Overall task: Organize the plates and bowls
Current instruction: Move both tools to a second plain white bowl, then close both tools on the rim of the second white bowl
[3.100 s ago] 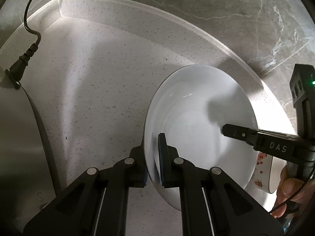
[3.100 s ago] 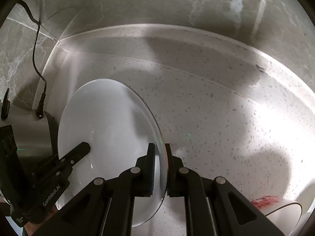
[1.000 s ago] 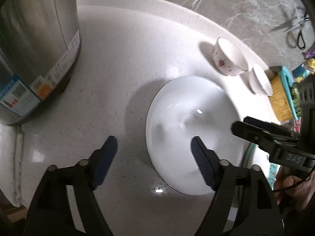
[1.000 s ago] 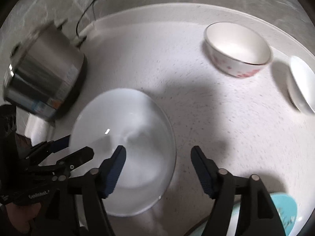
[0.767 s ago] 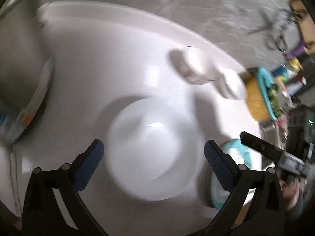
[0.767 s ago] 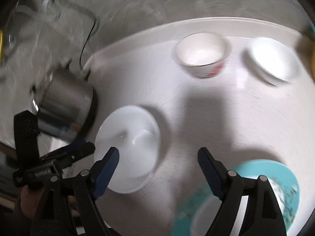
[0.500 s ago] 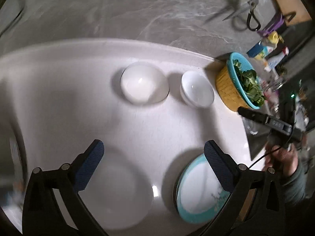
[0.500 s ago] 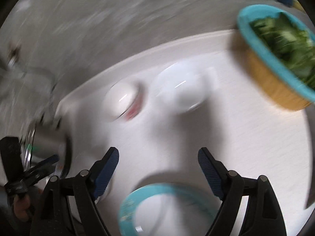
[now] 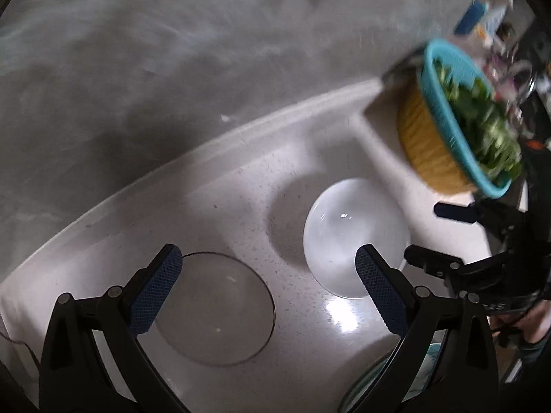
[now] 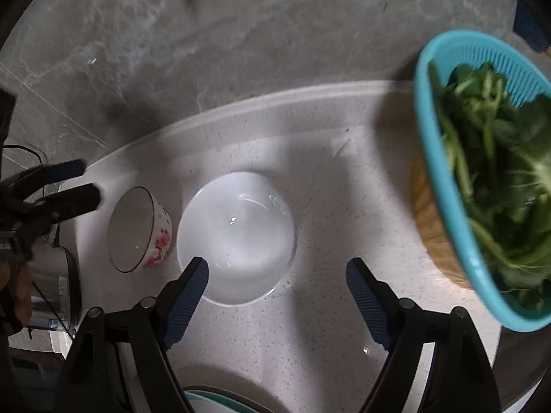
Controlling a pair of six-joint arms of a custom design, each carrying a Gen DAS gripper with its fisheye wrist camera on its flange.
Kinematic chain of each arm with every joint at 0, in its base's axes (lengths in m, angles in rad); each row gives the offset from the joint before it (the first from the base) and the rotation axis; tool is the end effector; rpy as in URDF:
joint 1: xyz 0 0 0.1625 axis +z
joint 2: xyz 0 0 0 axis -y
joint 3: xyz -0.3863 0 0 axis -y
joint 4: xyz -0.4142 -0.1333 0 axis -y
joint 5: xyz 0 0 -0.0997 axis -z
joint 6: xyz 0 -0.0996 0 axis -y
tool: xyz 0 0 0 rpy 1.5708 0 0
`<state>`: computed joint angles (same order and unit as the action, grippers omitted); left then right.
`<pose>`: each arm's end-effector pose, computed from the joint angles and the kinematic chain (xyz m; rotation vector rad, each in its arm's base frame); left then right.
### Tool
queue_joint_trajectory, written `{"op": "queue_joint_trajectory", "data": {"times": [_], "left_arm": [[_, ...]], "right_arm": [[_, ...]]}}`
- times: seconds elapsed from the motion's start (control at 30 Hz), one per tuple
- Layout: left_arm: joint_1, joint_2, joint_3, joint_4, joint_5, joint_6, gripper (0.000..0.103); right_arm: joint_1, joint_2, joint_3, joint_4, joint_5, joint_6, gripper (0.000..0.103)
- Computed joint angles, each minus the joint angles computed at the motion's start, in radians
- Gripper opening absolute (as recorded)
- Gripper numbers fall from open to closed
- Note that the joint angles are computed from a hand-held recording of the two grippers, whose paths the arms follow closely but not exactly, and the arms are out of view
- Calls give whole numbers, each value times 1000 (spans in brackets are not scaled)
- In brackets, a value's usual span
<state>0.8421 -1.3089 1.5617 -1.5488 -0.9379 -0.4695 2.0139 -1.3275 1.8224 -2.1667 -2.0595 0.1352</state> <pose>-0.2396 -0.5571 0.3277 0.4292 2.4296 -0.1737 0.3207 -0.4739 0.2633 0.3781 -2.6570 0.3208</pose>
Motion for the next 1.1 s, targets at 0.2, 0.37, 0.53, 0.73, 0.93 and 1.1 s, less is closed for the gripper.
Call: {"op": "queue_joint_trajectory", "data": {"times": [0.2, 0.37, 0.53, 0.73, 0.93, 1.1], "left_arm": [[52, 53, 2, -19, -30, 87, 100], [69, 78, 9, -46, -41, 140, 86], [78, 114, 4, -37, -44, 172, 70], [102, 140, -5, -22, -69, 168, 52], [123, 147, 5, -37, -101, 174, 45], [114, 135, 29, -49, -112, 185, 29]], "right_arm": [[-28, 12, 14, 0, 0, 17, 84], [-35, 36, 0, -4, -9, 19, 83], [-48, 60, -8, -4, -12, 13, 80], [-66, 82, -15, 0, 0, 11, 74], [-78, 100, -22, -3, 5, 13, 68], [-84, 108, -22, 21, 19, 26, 49]]}}
